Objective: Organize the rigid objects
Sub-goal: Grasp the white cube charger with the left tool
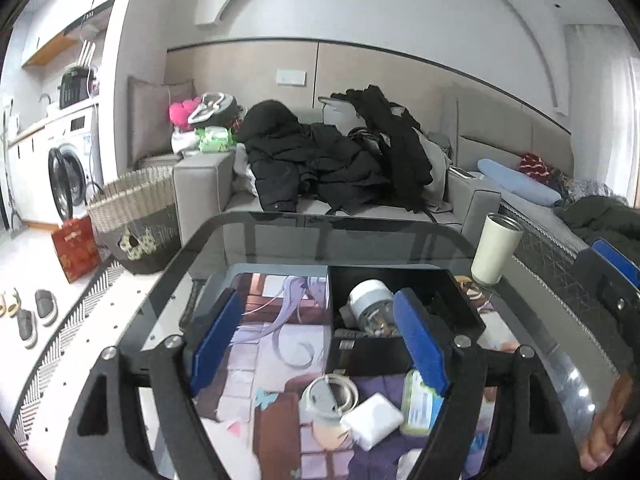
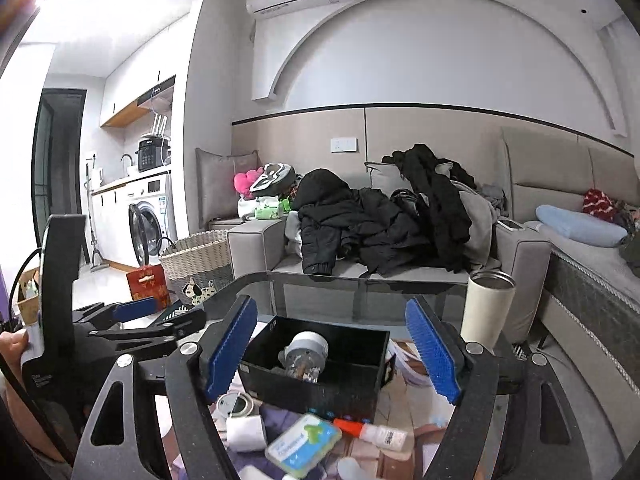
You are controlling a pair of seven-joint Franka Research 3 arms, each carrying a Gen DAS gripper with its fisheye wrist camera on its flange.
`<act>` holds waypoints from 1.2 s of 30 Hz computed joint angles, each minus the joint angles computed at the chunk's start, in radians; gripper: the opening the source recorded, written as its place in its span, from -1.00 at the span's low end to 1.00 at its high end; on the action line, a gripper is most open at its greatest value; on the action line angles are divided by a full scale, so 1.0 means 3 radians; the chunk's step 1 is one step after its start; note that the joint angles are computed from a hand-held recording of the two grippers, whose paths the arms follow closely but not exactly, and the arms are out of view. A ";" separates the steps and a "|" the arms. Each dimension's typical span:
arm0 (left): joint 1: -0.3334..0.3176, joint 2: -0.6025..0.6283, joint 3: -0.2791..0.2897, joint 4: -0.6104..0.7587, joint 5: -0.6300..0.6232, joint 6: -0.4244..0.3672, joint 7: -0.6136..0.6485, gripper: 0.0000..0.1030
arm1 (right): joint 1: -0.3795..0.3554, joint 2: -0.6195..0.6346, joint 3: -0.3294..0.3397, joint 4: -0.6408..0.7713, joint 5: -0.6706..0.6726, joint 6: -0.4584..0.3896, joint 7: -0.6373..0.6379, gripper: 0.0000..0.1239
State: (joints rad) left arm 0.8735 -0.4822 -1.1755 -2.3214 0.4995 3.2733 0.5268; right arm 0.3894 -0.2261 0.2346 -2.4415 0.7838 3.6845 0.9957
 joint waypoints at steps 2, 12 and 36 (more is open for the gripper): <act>-0.0056 -0.0202 0.0041 -0.0130 -0.0009 0.0109 -0.0007 0.56 | 0.0036 -0.0058 -0.0034 -0.0140 -0.0085 0.0024 0.0080 0.27; -0.0298 0.0213 0.0038 -0.0186 0.0117 -0.0200 0.0283 0.59 | -0.0071 -0.0133 0.0041 -0.0413 -0.0165 -0.0351 0.0156 0.27; -0.1240 0.1984 0.0574 0.0482 0.0437 -0.1305 0.1295 0.36 | 0.0476 0.0221 -0.0611 -0.0034 -0.0242 -0.2199 -0.0492 -0.11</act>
State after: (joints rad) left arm 0.5016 0.1129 -1.0034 -2.1768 0.6307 2.8817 0.9152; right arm 0.5320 -0.1597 0.0514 -2.4517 0.7112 3.0249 0.8482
